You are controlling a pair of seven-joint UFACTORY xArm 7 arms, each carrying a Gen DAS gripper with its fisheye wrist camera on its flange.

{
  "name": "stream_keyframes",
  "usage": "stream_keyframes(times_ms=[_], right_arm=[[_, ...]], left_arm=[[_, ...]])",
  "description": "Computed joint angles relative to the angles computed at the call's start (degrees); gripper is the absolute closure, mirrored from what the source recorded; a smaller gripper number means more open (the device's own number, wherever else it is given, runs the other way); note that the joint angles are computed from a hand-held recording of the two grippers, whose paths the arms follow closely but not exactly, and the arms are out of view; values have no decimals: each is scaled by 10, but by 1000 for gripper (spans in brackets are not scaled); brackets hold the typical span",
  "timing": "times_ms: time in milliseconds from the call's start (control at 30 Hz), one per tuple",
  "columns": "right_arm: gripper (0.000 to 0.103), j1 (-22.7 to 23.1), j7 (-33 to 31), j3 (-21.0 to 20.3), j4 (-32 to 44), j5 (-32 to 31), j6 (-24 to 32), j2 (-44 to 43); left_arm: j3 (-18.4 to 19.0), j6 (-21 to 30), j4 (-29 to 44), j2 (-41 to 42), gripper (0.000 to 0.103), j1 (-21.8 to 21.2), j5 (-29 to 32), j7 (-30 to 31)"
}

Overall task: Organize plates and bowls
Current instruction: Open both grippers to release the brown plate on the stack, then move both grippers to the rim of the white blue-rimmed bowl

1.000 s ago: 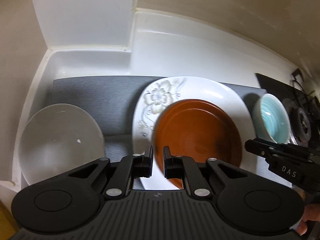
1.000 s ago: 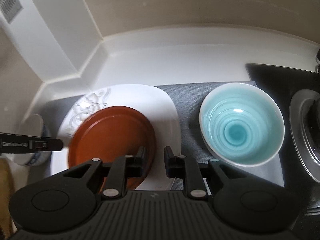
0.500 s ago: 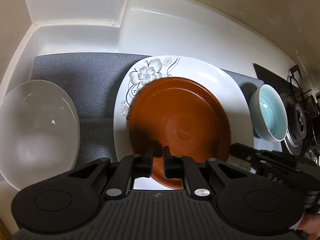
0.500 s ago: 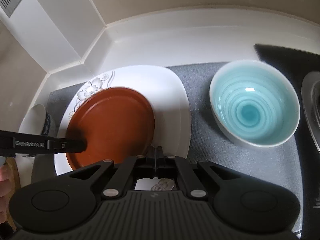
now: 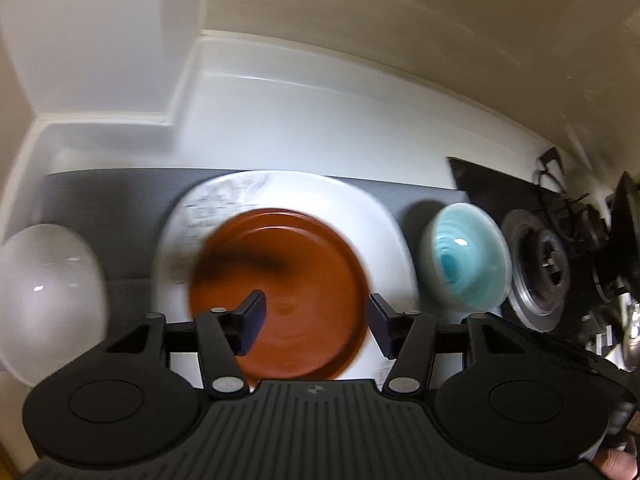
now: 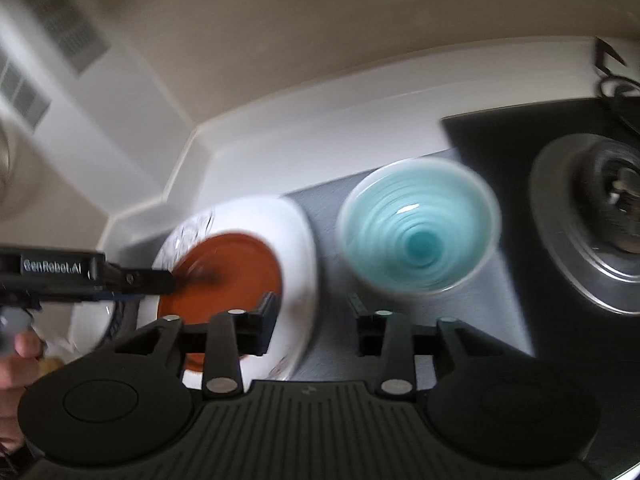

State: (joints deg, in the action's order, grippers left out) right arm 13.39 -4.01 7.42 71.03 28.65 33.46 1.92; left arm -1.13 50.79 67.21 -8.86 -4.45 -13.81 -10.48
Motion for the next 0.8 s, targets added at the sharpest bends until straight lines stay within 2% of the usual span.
stream_keyframes(times_ms=[200, 233, 367, 433, 633, 700, 733, 800], right_arm=[[61, -41, 21, -26, 34, 62, 35, 11], [61, -46, 25, -28, 39, 64, 41, 14], [60, -58, 2, -26, 61, 63, 77, 20], [56, -58, -12, -21, 73, 70, 90, 25], [55, -32, -29, 8, 117, 80, 130, 56], [55, -15, -29, 21, 139, 74, 137, 77], [55, -7, -30, 28, 150, 73, 140, 88], [55, 11, -25, 41, 176, 65, 146, 113]], left_arm=[[-3, 34, 91, 81, 45, -10, -105, 9], [-7, 34, 103, 92, 45, -11, -105, 3], [-19, 21, 109, 94, 45, -17, -47, -47], [-20, 20, 95, 78, 45, -18, -9, -71], [-14, 10, -19, -40, 45, 9, 137, -155], [-17, 9, -64, -90, 48, 32, 190, -189], [-21, 11, -84, -112, 53, 47, 218, -209], [-12, 18, -116, -151, 60, 66, 234, -220]])
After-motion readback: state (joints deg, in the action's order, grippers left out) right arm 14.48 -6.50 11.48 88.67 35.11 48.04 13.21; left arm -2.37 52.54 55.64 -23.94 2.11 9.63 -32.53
